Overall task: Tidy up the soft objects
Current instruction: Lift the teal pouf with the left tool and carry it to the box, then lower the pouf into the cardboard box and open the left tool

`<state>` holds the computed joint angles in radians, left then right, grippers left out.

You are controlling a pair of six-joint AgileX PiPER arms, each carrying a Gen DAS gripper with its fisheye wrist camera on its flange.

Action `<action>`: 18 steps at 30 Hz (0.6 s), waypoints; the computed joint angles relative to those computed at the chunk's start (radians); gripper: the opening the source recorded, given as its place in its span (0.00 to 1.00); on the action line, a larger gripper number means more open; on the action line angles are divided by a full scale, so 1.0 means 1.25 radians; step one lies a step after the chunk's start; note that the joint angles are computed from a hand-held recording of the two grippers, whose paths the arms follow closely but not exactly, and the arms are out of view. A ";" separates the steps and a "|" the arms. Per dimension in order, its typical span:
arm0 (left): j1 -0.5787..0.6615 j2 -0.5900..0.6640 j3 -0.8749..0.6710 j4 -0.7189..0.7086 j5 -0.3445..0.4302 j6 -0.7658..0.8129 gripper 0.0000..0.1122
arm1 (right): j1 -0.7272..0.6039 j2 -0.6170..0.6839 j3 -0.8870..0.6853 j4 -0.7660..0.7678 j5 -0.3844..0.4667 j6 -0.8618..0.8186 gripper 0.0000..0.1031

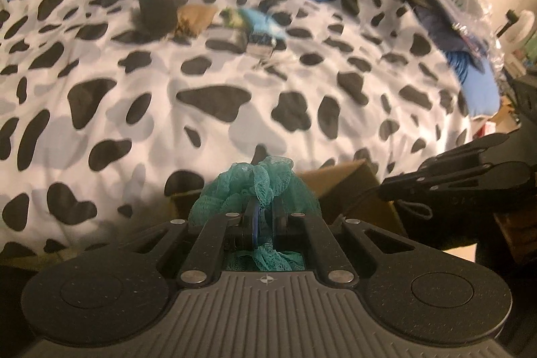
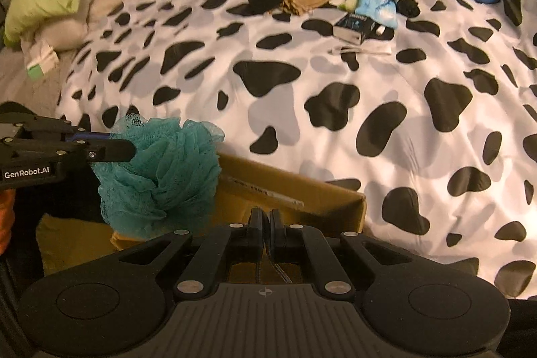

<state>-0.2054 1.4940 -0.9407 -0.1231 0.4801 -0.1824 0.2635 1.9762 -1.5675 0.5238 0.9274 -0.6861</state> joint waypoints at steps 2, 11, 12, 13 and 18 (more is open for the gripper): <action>0.001 0.005 -0.004 -0.005 0.011 0.008 0.06 | 0.007 0.009 -0.011 -0.021 0.008 0.014 0.06; -0.007 0.037 -0.031 -0.020 0.050 0.033 0.06 | 0.016 0.037 -0.043 -0.057 0.032 0.041 0.06; -0.008 0.039 -0.033 -0.021 0.052 0.033 0.06 | 0.016 0.040 -0.047 -0.056 0.036 0.041 0.06; -0.008 0.041 -0.034 -0.020 0.054 0.032 0.07 | 0.017 0.041 -0.048 -0.057 0.039 0.042 0.06; -0.016 0.068 -0.062 0.042 0.083 -0.046 0.26 | 0.026 0.040 -0.044 -0.073 0.027 0.044 0.48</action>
